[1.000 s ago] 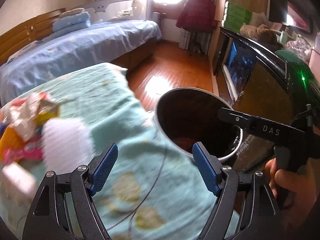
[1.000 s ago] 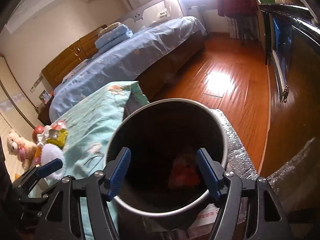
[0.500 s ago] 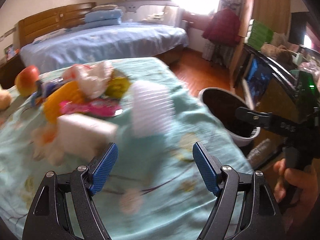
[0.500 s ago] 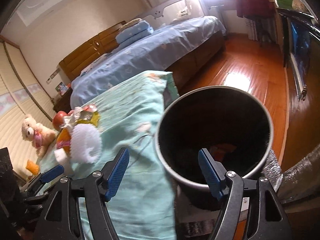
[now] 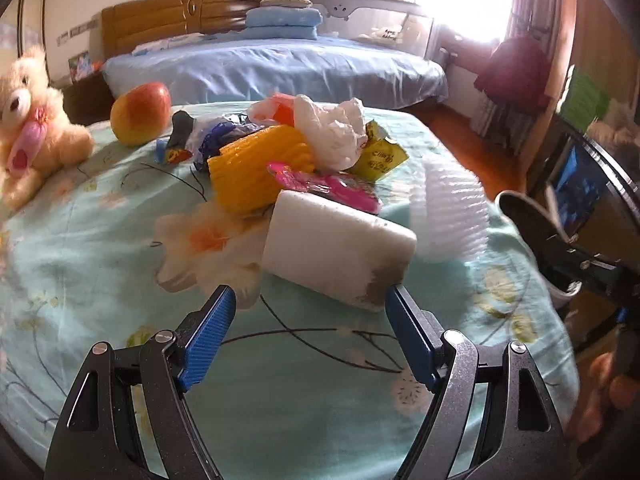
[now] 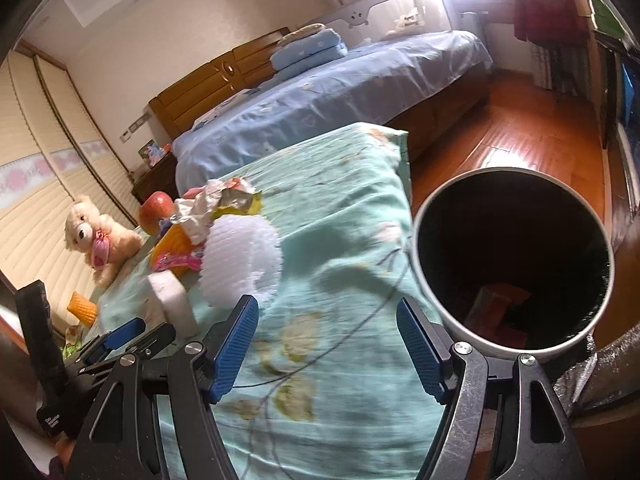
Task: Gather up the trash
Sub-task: 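Grasp the white foam mesh sleeve with the right tool while the left tool grasps the white foam block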
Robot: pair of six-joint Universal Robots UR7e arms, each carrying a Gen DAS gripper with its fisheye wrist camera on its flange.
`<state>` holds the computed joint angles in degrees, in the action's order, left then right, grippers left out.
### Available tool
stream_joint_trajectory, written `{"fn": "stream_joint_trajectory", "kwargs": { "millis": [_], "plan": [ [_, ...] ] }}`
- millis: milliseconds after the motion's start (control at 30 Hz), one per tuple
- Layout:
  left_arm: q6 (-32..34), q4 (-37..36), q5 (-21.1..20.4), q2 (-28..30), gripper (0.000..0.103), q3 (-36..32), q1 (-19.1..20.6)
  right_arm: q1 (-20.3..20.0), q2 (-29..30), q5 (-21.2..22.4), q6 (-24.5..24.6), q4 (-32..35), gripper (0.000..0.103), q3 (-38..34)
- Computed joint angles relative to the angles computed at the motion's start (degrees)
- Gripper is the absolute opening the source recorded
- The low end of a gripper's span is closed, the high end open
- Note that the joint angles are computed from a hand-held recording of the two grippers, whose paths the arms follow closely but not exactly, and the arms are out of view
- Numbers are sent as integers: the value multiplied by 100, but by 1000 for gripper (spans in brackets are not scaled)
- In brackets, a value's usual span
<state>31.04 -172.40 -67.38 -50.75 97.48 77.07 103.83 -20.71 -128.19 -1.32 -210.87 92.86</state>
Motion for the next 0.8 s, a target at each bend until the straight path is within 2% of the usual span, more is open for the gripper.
{"fn": "stream_joint_trajectory", "kwargs": {
  "millis": [167,300,400,700,800],
  "plan": [
    [75,-10,-149,6,79,90,-101,50,89,-52,-28,67,73,-145],
    [141,-154,180,202,79,14,-177,84,106,-111,-20,52,73,-177],
    [19,-64,256,175,79,-68,-100,99,101,-122,-24,40,73,-166],
    [232,-122,187,-383,80,220,198,93,258,145,-45,352,73,-485],
    [-102,366,-173,-586,80,227,339,89,353,263,-86,534,73,-690]
  ]
}}
